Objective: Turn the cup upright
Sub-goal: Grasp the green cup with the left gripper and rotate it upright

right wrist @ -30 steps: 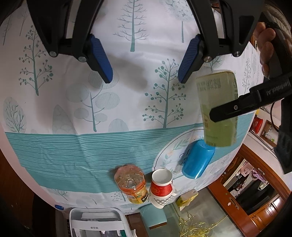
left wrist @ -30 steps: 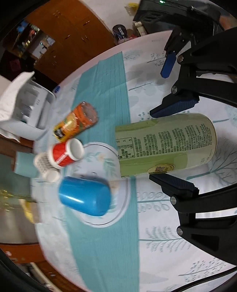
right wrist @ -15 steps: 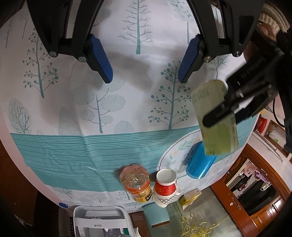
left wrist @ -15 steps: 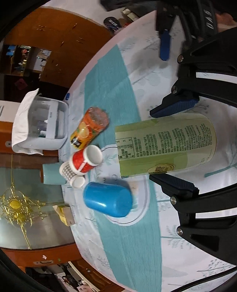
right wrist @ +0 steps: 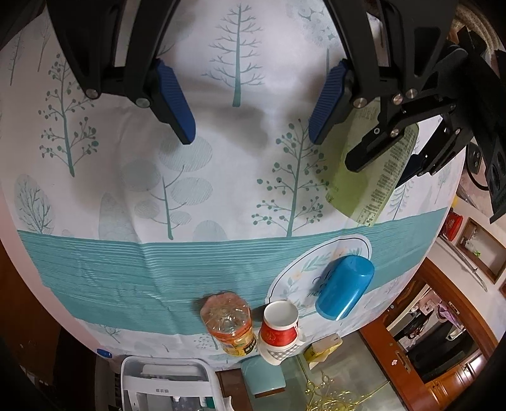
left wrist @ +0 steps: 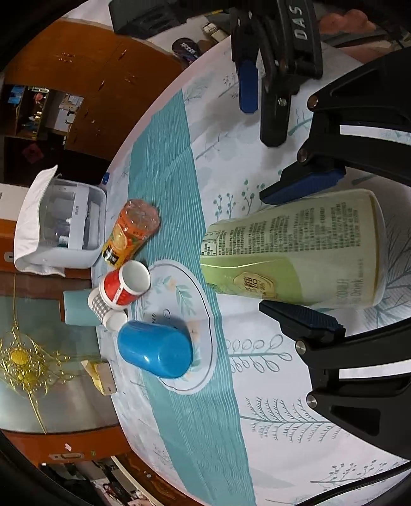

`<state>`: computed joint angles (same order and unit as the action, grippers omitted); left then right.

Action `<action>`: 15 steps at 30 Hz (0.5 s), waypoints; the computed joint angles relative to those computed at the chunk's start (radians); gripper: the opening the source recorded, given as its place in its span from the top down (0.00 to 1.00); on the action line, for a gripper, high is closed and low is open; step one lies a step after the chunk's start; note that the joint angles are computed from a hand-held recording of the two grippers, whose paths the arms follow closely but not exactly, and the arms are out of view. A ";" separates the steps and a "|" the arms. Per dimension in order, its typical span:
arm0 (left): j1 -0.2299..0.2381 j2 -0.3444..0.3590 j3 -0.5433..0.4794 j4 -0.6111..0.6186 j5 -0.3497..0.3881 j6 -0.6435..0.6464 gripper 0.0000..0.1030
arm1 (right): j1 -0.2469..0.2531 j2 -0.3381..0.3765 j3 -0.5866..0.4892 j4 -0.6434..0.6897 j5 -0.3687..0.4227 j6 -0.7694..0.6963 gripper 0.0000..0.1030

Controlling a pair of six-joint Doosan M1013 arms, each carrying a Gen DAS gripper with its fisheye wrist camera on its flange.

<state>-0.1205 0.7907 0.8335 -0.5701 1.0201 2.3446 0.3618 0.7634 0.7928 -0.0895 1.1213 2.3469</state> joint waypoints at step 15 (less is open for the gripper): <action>-0.005 0.098 -0.263 0.015 0.213 -0.076 0.41 | -0.006 0.000 0.000 0.033 -0.015 0.000 0.28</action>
<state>-0.1253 0.8884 0.5705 -0.5551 1.2335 2.2686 0.3556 0.7636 0.7927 -0.0560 1.1067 2.3470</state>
